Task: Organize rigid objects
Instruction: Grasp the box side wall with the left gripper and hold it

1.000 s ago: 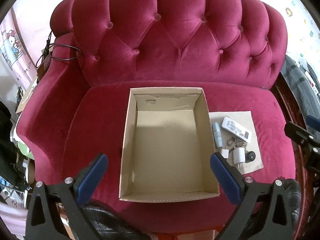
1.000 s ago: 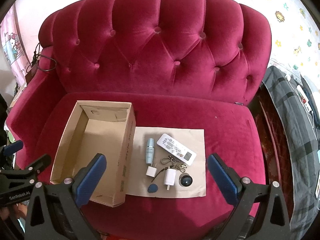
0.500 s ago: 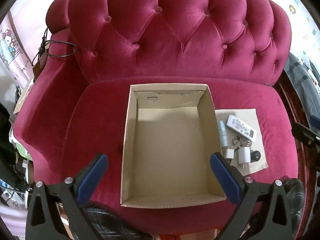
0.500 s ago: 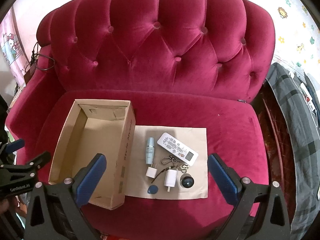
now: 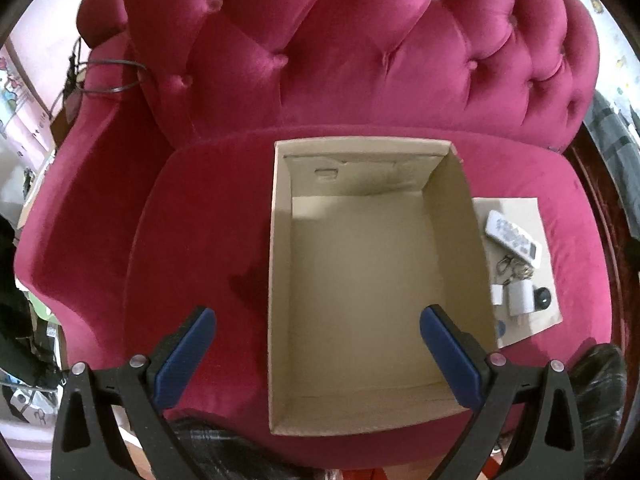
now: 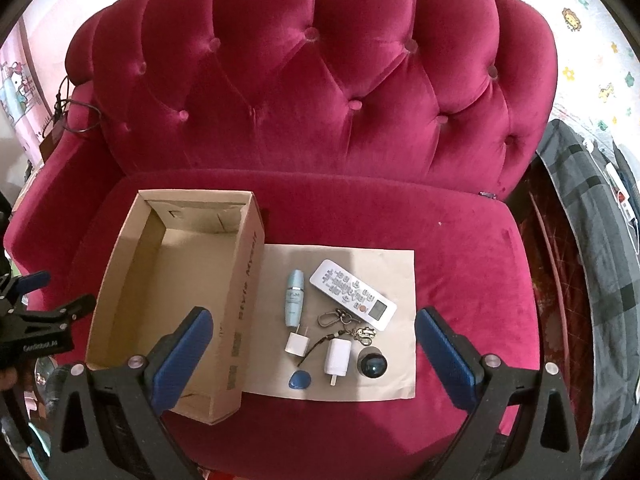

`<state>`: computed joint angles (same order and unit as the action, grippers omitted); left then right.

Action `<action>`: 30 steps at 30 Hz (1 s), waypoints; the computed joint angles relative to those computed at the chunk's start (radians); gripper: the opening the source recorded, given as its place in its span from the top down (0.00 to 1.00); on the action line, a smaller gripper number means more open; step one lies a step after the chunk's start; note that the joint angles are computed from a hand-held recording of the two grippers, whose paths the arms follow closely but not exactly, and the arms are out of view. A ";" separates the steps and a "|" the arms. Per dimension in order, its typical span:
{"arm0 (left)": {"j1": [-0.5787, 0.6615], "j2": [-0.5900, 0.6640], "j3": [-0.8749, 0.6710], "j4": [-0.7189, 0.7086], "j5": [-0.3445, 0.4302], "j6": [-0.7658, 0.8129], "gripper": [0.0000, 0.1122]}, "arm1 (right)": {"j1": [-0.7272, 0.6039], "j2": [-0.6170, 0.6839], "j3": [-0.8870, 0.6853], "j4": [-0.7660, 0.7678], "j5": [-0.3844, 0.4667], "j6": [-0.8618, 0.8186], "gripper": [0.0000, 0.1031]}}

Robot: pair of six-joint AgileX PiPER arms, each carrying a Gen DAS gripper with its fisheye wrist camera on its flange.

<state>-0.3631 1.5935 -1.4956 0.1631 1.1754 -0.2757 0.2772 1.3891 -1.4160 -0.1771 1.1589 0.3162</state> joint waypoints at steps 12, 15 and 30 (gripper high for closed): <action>0.101 0.119 0.082 -0.034 -0.144 0.072 0.08 | -0.039 0.034 0.049 0.020 -0.047 -0.029 0.00; 0.117 0.144 0.097 -0.027 -0.177 0.082 0.08 | -0.053 0.036 0.068 0.021 -0.060 -0.032 0.00; 0.147 0.235 0.106 -0.005 -0.231 0.103 0.08 | -0.100 0.054 0.130 0.033 -0.100 -0.053 0.00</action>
